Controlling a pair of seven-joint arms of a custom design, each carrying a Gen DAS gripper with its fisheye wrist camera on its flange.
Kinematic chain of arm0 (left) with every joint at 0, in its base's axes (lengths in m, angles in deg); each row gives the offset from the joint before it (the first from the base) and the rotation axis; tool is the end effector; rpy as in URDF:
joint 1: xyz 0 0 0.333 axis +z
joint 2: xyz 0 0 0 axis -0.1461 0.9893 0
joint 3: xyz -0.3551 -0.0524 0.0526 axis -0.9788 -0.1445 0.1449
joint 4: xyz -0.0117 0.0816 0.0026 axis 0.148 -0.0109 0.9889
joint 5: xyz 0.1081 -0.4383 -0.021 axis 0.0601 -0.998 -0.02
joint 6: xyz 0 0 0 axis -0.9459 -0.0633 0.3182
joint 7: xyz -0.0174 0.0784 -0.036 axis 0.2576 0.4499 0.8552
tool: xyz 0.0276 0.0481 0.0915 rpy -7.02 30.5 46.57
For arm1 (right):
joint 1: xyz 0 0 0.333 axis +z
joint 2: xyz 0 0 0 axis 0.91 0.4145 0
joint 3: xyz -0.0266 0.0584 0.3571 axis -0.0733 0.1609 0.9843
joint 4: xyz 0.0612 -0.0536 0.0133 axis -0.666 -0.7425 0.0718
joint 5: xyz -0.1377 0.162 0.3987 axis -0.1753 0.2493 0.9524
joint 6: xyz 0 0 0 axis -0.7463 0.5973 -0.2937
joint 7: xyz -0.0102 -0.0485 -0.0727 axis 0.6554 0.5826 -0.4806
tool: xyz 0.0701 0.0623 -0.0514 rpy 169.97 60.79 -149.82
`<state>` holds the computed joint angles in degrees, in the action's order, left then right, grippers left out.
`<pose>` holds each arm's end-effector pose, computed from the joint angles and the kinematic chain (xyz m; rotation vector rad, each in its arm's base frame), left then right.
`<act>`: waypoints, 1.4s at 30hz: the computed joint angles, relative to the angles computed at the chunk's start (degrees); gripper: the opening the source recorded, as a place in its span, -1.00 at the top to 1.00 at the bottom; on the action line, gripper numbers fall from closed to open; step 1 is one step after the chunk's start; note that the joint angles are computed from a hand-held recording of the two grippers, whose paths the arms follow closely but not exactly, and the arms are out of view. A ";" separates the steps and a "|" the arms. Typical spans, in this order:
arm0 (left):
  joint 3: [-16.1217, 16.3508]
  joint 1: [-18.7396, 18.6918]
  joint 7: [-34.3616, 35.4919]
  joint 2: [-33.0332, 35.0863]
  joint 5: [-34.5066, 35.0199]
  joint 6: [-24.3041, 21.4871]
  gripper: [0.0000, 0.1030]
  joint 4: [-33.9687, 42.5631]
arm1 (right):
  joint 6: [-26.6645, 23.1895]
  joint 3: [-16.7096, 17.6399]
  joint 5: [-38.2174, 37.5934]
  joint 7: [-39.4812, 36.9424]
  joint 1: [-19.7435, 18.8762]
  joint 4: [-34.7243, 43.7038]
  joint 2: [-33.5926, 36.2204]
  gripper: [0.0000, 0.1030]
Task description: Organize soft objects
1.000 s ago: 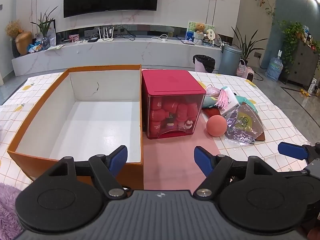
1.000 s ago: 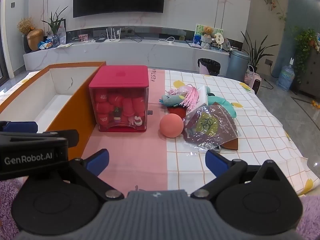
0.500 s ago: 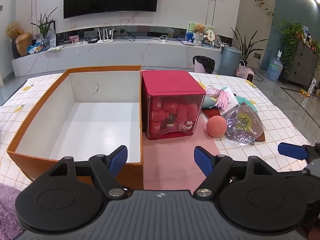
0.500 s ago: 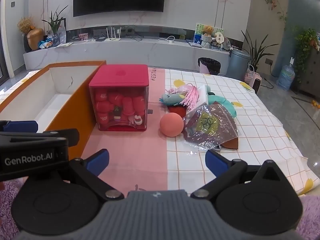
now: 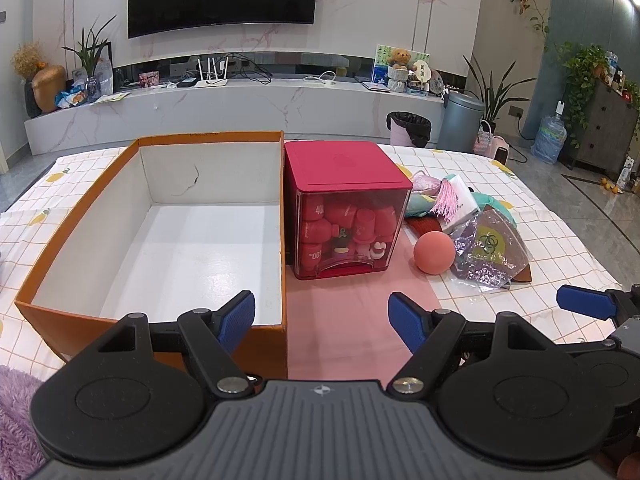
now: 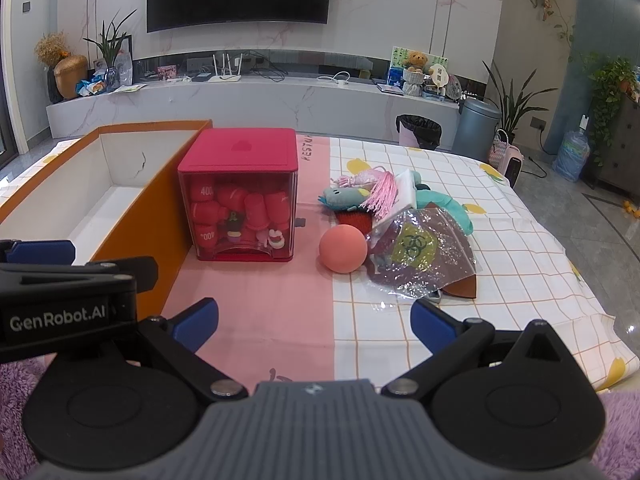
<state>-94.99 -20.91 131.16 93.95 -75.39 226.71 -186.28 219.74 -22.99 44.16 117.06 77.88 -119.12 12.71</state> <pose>0.6963 -0.2406 0.5701 -1.5343 1.9572 -0.9778 0.6475 0.1780 0.5578 -1.6511 1.8108 -0.8942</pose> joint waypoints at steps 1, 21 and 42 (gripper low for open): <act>0.01 -0.01 0.00 0.00 0.00 0.00 -0.72 0.00 | -0.04 0.00 0.04 -0.07 0.01 0.02 0.00 -0.95; 0.02 -0.02 0.08 0.02 -0.09 0.01 -0.72 0.01 | -0.06 -0.03 0.45 -0.59 0.06 0.11 0.08 -0.95; 0.13 -0.14 -0.20 -0.02 0.49 -0.09 -0.72 -0.05 | -0.25 -0.05 1.54 -2.11 0.18 0.40 0.41 -0.95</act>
